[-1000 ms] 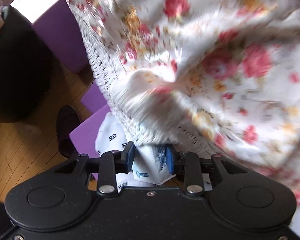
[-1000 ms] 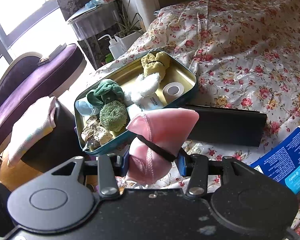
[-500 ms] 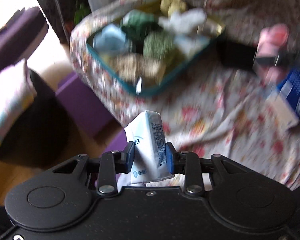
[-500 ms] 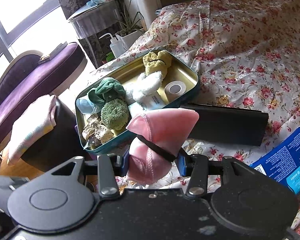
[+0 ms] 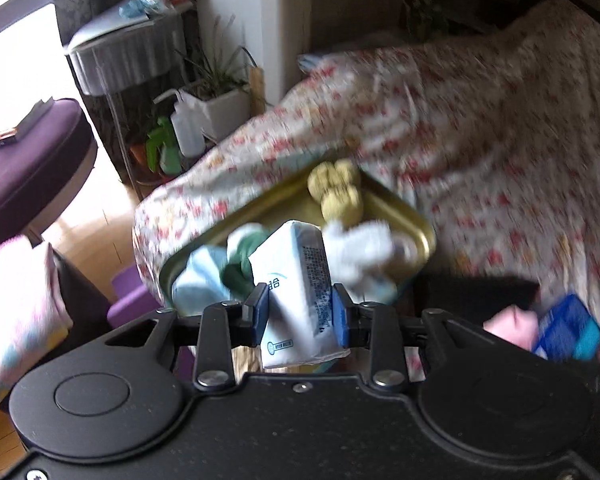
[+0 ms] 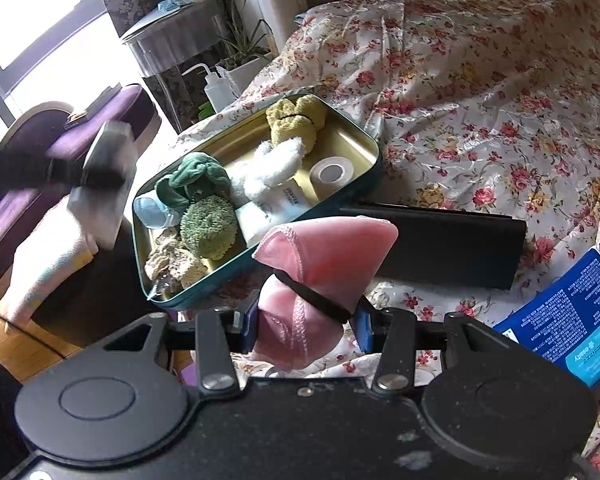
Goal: Organize soft objects
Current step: 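Carry the white packet into the tin tray and open the left gripper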
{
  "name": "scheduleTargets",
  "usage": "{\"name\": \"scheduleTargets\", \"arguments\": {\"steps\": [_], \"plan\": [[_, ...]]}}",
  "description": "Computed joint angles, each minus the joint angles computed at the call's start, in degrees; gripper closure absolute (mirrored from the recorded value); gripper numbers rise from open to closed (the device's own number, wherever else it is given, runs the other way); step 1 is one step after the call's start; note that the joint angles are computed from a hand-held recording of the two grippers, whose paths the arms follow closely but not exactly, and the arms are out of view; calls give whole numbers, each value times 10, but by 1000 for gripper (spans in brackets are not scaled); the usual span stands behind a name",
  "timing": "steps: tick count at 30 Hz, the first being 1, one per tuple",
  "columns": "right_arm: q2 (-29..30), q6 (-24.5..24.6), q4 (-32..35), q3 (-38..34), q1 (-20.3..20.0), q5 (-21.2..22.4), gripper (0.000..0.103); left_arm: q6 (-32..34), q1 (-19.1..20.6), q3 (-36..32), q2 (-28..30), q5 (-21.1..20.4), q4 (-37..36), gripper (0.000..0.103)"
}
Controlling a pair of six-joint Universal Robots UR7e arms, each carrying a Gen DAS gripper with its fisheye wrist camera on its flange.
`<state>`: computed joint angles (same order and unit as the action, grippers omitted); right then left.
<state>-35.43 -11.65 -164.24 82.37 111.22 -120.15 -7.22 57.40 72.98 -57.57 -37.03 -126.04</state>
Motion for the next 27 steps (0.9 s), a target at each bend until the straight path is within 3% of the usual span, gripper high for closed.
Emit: {"name": "scheduleTargets", "arguments": {"steps": [7,13,17,20,27], "plan": [[14,5,12,-16,-4,-15,58,-21,13,-115,81,5,7,70],[25,0,8,-29,-4,-24,58,19,14,-149,126,57,-25,70],[41,-4,10,-65,1,-34,58,-17,26,-178,135,22,11,70],[56,-5,20,-104,5,-34,58,-10,31,-188,144,30,-9,69],[131,-39,63,-259,17,-41,58,5,42,-193,147,37,-68,45]]}}
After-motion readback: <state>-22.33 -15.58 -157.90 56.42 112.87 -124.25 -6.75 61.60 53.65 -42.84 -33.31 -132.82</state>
